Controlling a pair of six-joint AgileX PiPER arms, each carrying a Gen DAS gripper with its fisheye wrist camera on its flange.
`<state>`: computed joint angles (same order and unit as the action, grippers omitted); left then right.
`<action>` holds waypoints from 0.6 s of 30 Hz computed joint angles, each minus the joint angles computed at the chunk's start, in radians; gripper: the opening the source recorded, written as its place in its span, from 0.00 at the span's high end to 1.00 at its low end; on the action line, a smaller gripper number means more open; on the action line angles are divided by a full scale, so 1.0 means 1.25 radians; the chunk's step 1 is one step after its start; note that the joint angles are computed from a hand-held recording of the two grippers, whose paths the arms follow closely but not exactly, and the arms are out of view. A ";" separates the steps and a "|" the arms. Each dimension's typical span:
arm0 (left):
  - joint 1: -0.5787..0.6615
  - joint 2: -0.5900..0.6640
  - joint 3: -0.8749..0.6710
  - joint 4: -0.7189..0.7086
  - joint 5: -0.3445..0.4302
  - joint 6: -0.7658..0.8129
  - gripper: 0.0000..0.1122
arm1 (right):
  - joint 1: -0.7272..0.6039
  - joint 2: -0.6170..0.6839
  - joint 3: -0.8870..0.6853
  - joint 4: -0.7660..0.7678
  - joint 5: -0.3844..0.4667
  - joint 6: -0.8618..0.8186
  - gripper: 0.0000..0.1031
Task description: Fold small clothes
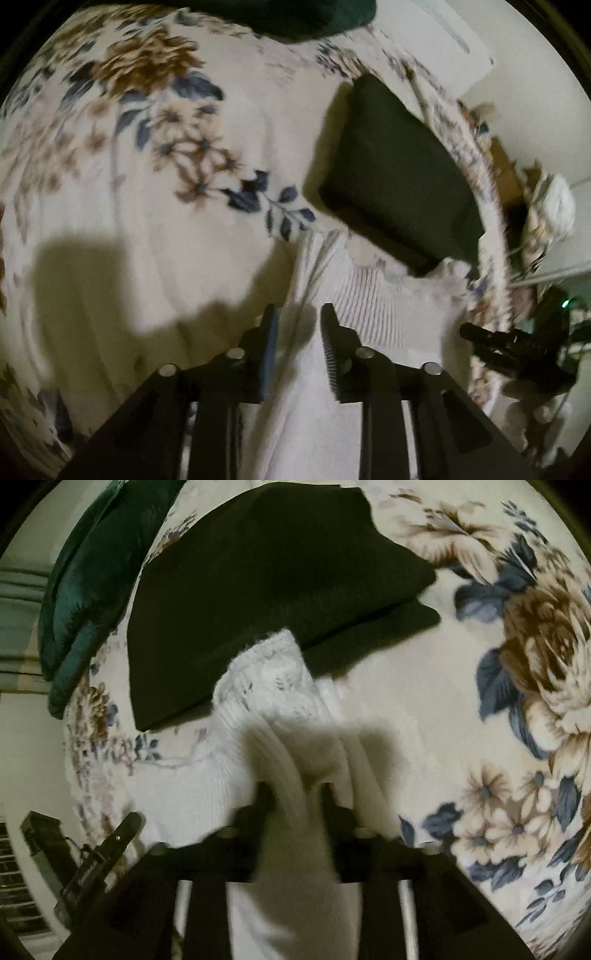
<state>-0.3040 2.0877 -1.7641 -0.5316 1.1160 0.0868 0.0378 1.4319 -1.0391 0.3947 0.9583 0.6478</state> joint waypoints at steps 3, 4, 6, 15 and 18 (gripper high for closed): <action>0.064 -0.038 0.087 -0.095 0.006 0.079 0.52 | -0.035 -0.060 0.065 0.084 -0.004 -0.082 0.19; 0.078 -0.047 0.117 -0.114 0.007 0.101 0.50 | -0.049 -0.082 0.100 0.120 -0.005 -0.119 0.14; 0.097 -0.044 0.161 -0.144 0.030 0.145 0.50 | -0.078 -0.106 0.175 0.210 -0.001 -0.208 0.13; 0.090 0.001 0.267 -0.254 0.063 0.259 0.47 | -0.095 -0.041 0.452 0.675 -0.046 -0.686 0.09; 0.085 0.016 0.262 -0.279 0.060 0.260 0.42 | -0.089 0.005 0.461 0.745 -0.048 -0.768 0.07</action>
